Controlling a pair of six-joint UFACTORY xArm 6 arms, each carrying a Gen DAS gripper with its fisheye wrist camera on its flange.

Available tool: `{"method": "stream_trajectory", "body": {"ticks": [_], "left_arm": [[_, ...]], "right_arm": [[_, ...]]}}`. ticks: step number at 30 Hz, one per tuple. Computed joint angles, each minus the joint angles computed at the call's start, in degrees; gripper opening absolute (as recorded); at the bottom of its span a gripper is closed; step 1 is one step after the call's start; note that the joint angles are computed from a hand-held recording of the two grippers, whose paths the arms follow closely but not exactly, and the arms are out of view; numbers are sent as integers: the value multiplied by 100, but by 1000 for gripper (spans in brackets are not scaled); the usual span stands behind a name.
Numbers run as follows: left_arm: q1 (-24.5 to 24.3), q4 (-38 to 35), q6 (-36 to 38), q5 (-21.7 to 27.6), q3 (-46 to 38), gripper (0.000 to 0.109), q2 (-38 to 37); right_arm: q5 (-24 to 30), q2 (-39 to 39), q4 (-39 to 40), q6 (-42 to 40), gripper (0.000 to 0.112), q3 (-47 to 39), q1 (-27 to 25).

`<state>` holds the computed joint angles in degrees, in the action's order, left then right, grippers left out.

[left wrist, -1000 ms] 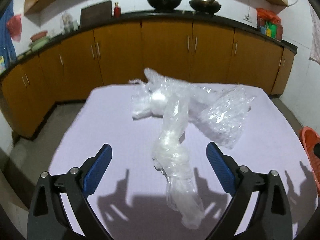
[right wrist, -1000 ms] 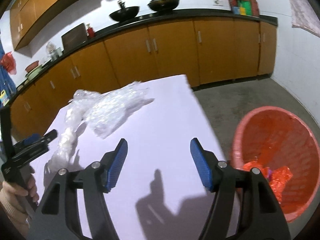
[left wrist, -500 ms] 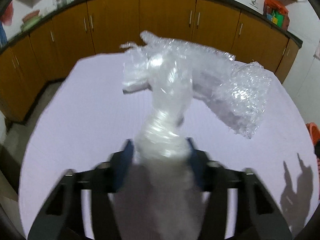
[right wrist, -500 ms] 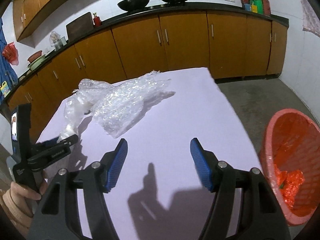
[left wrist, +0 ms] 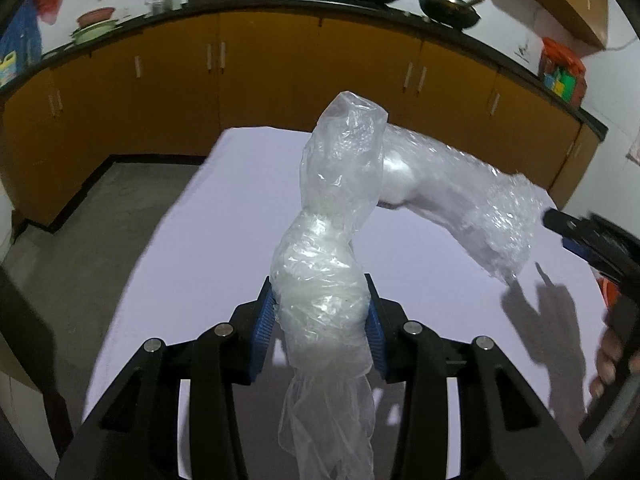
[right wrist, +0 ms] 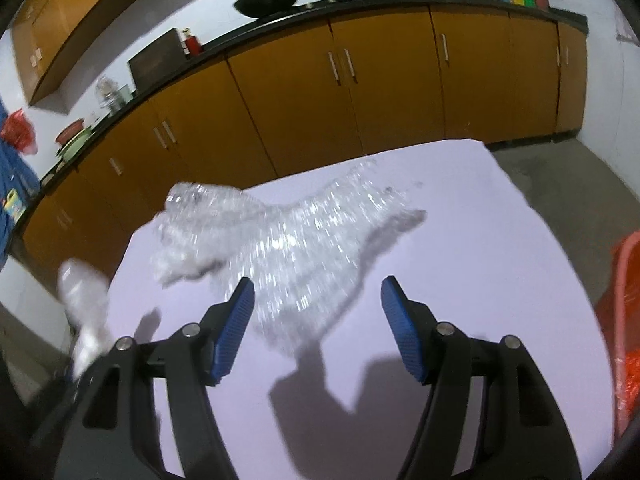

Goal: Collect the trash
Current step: 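Grasp the clear film bag with the left tool while the right tool grasps bubble wrap, then carry both clear bags over the basket and open both tools to drop them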

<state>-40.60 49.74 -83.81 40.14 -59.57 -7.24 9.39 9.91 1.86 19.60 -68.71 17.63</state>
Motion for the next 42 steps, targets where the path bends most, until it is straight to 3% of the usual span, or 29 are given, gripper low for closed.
{"method": "stream_trajectory", "body": {"ticks": [3, 7, 8, 9, 11, 15, 21, 24, 33, 42], "left_arm": [[68, 29, -120, 27, 160, 42, -175], [163, 32, -217, 9, 323, 42, -294], [183, 29, -225, -3, 357, 42, -312], [188, 30, -239, -2, 376, 42, -319], [211, 15, -265, -34, 419, 42, -330], [164, 7, -297, -13, 378, 42, -283], [37, 79, -333, 41, 304, 42, -295], [-80, 127, -342, 67, 229, 42, -287], [-501, 255, -187, 146, -468, 42, 142], [-947, 398, 149, 284, -1354, 42, 716]], "right_arm": [[237, 447, -621, 919, 78, -580, -44], [592, 876, -222, 858, 77, -1101, -30], [711, 963, -161, 786, 68, -1188, -16], [815, 1023, 8, 573, 46, -1244, -2], [966, 1058, 66, 420, 29, -1241, 2], [706, 776, -12, 442, 16, -804, -12], [396, 81, -685, 869, 12, 51, -131], [322, -341, -715, 759, 12, 502, -191], [104, -1700, -1764, 632, 12, 1526, -442], [22, -2778, -1480, -140, 12, 2353, -681]]}}
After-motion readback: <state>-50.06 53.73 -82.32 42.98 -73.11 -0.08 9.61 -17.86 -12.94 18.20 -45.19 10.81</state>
